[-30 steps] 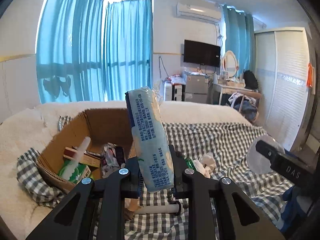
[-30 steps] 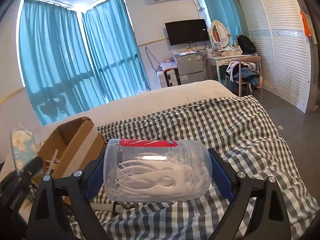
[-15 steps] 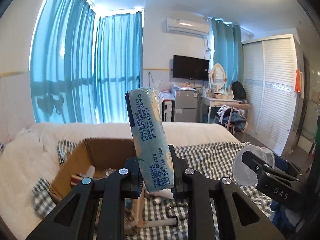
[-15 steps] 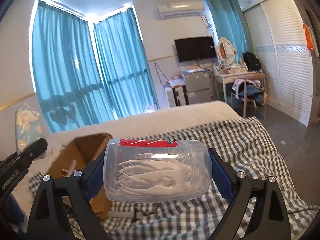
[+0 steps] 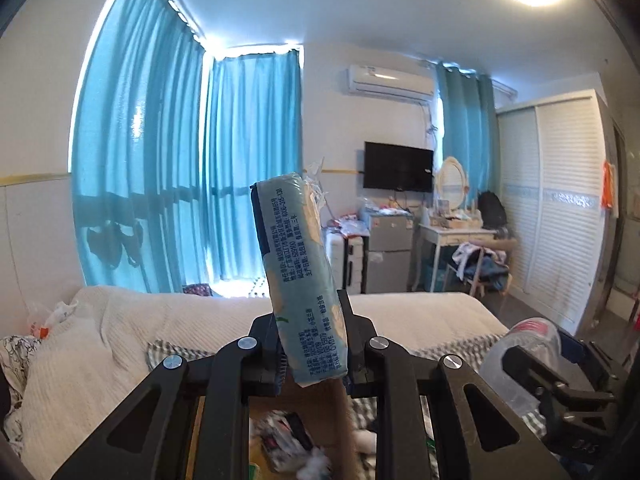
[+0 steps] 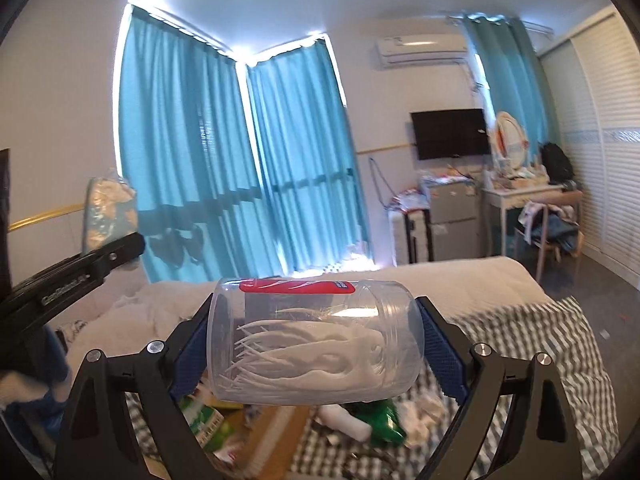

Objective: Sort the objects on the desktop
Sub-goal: 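Lift and carry the tissue pack and floss-pick jar over the cardboard box, then open both grippers to drop the tissue pack and jar into the box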

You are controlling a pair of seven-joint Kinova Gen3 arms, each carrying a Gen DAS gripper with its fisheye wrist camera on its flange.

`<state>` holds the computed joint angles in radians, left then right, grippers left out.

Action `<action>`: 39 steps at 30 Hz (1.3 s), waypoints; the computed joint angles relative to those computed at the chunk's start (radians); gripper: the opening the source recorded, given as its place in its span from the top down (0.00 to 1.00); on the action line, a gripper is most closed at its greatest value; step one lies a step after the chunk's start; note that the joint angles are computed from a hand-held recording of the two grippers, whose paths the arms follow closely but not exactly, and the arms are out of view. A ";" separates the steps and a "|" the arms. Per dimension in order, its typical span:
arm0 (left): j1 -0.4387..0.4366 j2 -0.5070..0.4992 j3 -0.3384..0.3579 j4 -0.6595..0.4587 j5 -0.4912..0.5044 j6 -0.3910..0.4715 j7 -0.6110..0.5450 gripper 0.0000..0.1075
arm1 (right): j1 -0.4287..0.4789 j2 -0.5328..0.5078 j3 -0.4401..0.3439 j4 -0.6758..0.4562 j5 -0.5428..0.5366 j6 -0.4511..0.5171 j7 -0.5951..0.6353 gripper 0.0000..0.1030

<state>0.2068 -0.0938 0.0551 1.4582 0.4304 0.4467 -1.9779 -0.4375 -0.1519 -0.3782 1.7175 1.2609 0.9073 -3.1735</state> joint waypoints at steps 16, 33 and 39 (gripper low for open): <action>-0.119 0.111 -0.014 -0.020 0.064 0.044 -0.113 0.81 | -0.096 0.231 0.165 -0.214 -0.028 -0.192 0.260 0.11; -0.119 0.348 0.042 -0.203 -0.247 0.306 0.086 0.81 | 0.052 0.424 0.204 -0.257 -0.574 -0.506 0.863 0.11; -0.119 0.378 0.050 -0.232 -0.269 0.360 0.085 0.71 | 0.064 0.475 0.227 -0.279 -0.754 -0.530 1.046 0.11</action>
<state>0.0874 0.2844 0.1056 1.2264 0.1611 0.8072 -1.8929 -0.3730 0.3235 -0.1510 1.4390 0.5071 0.3776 -2.1271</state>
